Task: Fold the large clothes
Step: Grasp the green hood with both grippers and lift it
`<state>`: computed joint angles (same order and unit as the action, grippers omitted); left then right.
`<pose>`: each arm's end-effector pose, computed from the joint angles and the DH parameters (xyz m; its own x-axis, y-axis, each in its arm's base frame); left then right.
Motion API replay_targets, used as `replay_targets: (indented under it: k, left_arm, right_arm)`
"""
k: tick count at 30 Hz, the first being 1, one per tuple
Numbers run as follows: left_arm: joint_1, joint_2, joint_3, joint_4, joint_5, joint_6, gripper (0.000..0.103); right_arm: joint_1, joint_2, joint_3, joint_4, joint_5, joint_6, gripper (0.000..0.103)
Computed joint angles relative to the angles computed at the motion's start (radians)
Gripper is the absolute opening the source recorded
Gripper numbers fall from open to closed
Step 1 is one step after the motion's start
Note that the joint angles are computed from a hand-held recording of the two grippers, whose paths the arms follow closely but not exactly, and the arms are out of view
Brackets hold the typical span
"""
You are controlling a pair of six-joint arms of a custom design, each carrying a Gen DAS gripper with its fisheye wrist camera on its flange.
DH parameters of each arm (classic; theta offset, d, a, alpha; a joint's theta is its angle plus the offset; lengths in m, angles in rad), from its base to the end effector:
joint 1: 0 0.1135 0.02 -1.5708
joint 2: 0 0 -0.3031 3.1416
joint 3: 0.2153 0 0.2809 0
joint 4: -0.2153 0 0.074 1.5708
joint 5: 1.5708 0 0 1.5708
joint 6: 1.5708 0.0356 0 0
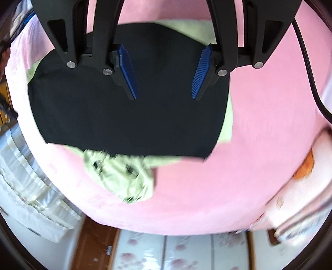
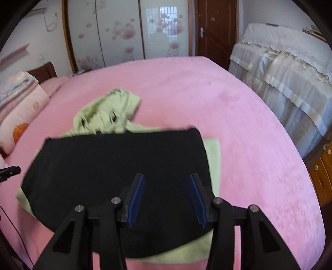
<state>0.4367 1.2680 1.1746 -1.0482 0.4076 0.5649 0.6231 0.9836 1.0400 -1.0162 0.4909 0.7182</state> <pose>0.2351 0.0941 0.3400 -0.8238 0.1579 -0.5445 0.2394 0.9675 -0.0817 0.1585 0.0932 0.3549 -0.6950 0.2152 -0.6861 0.2156 0.9726 0.0868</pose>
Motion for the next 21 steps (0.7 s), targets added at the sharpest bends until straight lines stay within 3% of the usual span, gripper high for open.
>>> replay_targets:
  k: [5,11,17,21]
  left_arm:
    - [-0.18,0.143,0.259,-0.007,-0.077,-0.105,0.054]
    - [-0.333,0.4,0.564,0.012,-0.166,-0.232,0.063]
    - [-0.436,0.722,0.809,-0.009,-0.286,-0.287,0.063]
    - [-0.474,0.931,0.953,-0.03,-0.374,-0.322,0.063]
  right_arm:
    - [-0.197,0.208,0.235,0.114,-0.222,-0.161,0.046]
    - [-0.379,0.578,0.585,0.108,-0.399,-0.266,0.05]
    - [-0.467,0.902,0.801,0.138,-0.481,-0.273,0.051]
    - [-0.512,1.047,0.836,0.201,-0.556,-0.212,0.051]
